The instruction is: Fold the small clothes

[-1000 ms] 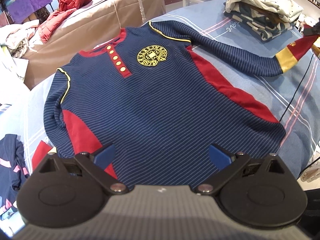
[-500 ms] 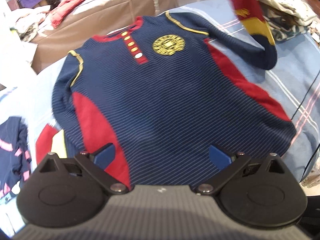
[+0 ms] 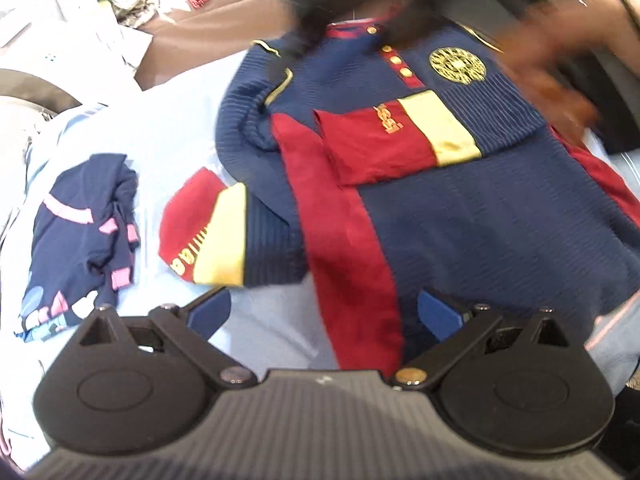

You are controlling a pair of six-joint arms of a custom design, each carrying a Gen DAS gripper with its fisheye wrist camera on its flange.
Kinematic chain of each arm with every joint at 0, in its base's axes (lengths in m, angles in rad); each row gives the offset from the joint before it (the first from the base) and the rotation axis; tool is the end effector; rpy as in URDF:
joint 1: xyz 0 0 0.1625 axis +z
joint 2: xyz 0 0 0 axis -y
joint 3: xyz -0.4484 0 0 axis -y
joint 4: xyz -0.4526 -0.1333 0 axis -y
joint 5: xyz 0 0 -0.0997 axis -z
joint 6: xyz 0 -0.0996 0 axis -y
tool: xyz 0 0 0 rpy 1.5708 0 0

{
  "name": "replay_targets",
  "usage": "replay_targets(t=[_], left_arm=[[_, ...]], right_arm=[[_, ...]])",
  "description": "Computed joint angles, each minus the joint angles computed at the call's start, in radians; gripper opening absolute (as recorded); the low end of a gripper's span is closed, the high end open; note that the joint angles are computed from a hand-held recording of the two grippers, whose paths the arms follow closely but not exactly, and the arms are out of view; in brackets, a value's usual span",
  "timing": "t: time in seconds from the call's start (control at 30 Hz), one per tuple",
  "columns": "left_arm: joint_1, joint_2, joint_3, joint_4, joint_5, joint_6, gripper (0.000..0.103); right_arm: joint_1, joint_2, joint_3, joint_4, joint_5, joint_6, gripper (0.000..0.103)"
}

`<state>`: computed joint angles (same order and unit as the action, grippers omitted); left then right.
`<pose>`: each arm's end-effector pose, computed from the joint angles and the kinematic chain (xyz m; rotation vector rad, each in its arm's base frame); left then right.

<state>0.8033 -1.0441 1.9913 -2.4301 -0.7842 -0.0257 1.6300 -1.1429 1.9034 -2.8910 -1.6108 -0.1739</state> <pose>-0.2580 -0.5610 0.1039 0.8989 2.1921 -0.2836 0.1676 -0.6425 0.2271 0.3266 -2.9352 0.8440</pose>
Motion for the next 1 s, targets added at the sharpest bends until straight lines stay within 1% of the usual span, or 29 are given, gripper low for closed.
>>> replay_targets(t=[0.07, 0.1, 0.17, 0.2, 0.27, 0.3, 0.37, 0.4, 0.47, 0.57, 0.63, 0.7, 0.77, 0.8, 0.87, 0.93, 1.0], left_arm=[[0.015, 0.018, -0.017, -0.053, -0.010, 0.047, 0.102], [0.024, 0.033, -0.033, -0.075, -0.021, 0.071, 0.101], [0.045, 0.072, -0.075, -0.120, -0.047, 0.110, 0.097], [0.055, 0.094, -0.103, -0.132, -0.063, 0.120, 0.095], [0.079, 0.147, -0.175, -0.127, -0.106, 0.120, 0.082], [0.091, 0.172, -0.211, -0.121, -0.130, 0.119, 0.079], [0.110, 0.228, -0.286, -0.103, -0.167, 0.112, 0.068], [0.119, 0.258, -0.324, -0.094, -0.179, 0.111, 0.067], [0.130, 0.322, -0.397, -0.065, -0.176, 0.120, 0.058], [0.136, 0.401, -0.475, -0.029, -0.100, 0.136, 0.055], [0.148, 0.431, -0.513, 0.020, -0.089, 0.119, 0.053], [0.150, 0.448, -0.521, 0.027, -0.059, 0.122, 0.044], [0.152, 0.449, -0.510, -0.013, -0.055, 0.140, 0.030], [0.151, 0.450, -0.508, -0.021, -0.052, 0.149, 0.026], [0.150, 0.449, -0.504, -0.035, -0.052, 0.145, 0.008], [0.151, 0.442, -0.507, -0.039, -0.086, 0.111, 0.008], [0.143, 0.429, -0.499, -0.053, -0.102, 0.104, 0.007]], right_arm=[[-0.018, -0.050, 0.043, -0.004, -0.012, -0.013, 0.067], [-0.030, -0.083, 0.069, -0.012, -0.030, -0.011, 0.067], [-0.061, -0.145, 0.106, -0.015, -0.096, 0.006, 0.067], [-0.077, -0.184, 0.137, -0.030, -0.147, 0.021, 0.067], [-0.125, -0.245, 0.185, -0.065, -0.213, 0.056, 0.070], [-0.149, -0.275, 0.209, -0.078, -0.235, 0.078, 0.070], [-0.198, -0.335, 0.255, -0.103, -0.266, 0.122, 0.070], [-0.222, -0.366, 0.275, -0.113, -0.275, 0.141, 0.070], [-0.250, -0.406, 0.302, -0.130, -0.285, 0.168, 0.070], [-0.283, -0.454, 0.331, -0.139, -0.282, 0.186, 0.070], [-0.287, -0.462, 0.341, -0.150, -0.273, 0.196, 0.070], [-0.287, -0.465, 0.351, -0.161, -0.267, 0.200, 0.071], [-0.284, -0.464, 0.362, -0.170, -0.262, 0.209, 0.071], [-0.290, -0.464, 0.362, -0.170, -0.256, 0.210, 0.071], [-0.287, -0.453, 0.361, -0.171, -0.254, 0.210, 0.071], [-0.298, -0.466, 0.373, -0.162, -0.246, 0.203, 0.071], [-0.308, -0.462, 0.370, -0.167, -0.239, 0.212, 0.071]])
